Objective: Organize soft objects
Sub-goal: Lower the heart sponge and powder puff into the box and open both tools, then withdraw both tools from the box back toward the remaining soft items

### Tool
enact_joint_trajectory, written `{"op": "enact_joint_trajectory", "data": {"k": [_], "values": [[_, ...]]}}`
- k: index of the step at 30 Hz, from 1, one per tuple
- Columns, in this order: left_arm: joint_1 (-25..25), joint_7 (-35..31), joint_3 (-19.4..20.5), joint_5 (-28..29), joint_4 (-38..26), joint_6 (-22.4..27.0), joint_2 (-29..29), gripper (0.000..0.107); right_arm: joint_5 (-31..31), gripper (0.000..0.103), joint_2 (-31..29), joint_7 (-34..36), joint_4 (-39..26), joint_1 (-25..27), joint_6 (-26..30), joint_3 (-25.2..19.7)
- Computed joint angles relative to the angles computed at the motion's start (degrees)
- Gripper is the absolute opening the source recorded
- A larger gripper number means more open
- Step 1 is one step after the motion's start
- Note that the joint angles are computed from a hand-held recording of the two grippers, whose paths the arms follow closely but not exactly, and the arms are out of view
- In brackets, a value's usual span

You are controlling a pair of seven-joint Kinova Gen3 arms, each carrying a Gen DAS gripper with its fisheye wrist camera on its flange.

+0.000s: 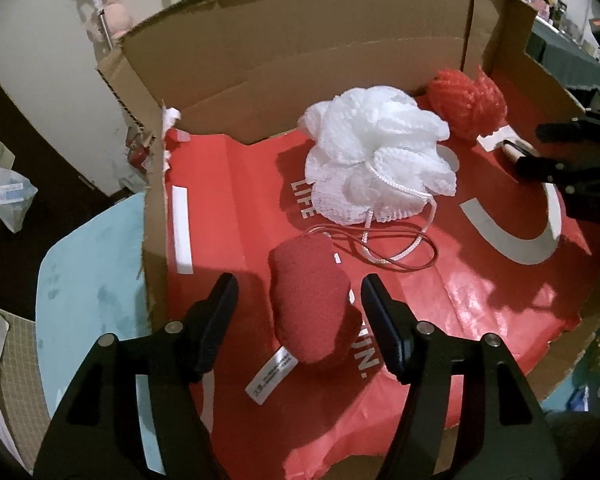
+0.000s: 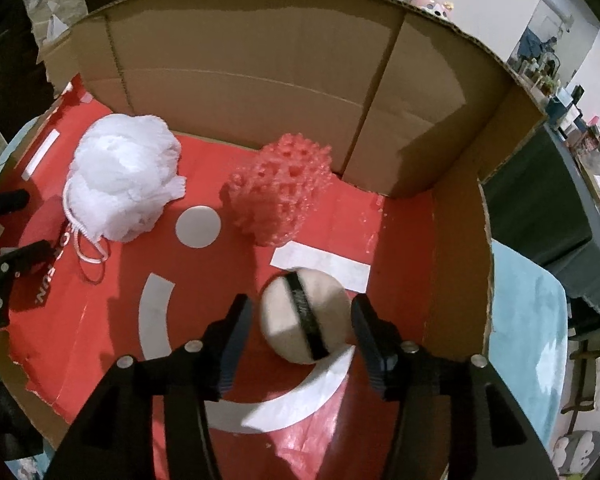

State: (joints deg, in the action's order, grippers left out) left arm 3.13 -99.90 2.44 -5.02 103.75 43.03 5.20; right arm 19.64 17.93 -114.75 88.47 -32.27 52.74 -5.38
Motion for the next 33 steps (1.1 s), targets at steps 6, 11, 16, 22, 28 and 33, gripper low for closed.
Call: {"op": "enact_joint_trajectory", "data": {"k": [6,11,16,22,28,33], "values": [[-1.19,-3.91,-0.25,4.14,2.10,-0.80,-4.27,0.069,2.18,0.072,-3.73,-2.40,2.15,-1.06,-0.73,-0.34],[-1.86,-9.14,-1.68,10.20,4.78,-1.72,-10.74,0.077,1.86,0.078,-8.26,-4.24,4.46,-0.37,-2.07,-1.84],[-0.51,-11.57,-2.80,13.92,8.52,-3.60,-18.47,0.084,3.85,0.089,-15.68,-8.21,10.18,-0.01,-5.79,-4.36],[1.99,-11.64,-3.64,16.04,13.64,-5.08,-30.20,0.088,8.85,0.101,-26.22,-16.43,17.60,1.90,-8.44,-11.26],[4.64,-8.56,-3.82,16.78,17.99,-5.78,-41.74,0.095,11.21,0.103,-36.79,-23.62,23.62,5.80,-9.84,-20.55],[5.13,-4.27,-2.17,15.85,21.33,-6.13,-51.36,0.098,10.96,0.103,-46.12,-29.77,27.97,12.22,-10.27,-29.45]]}}
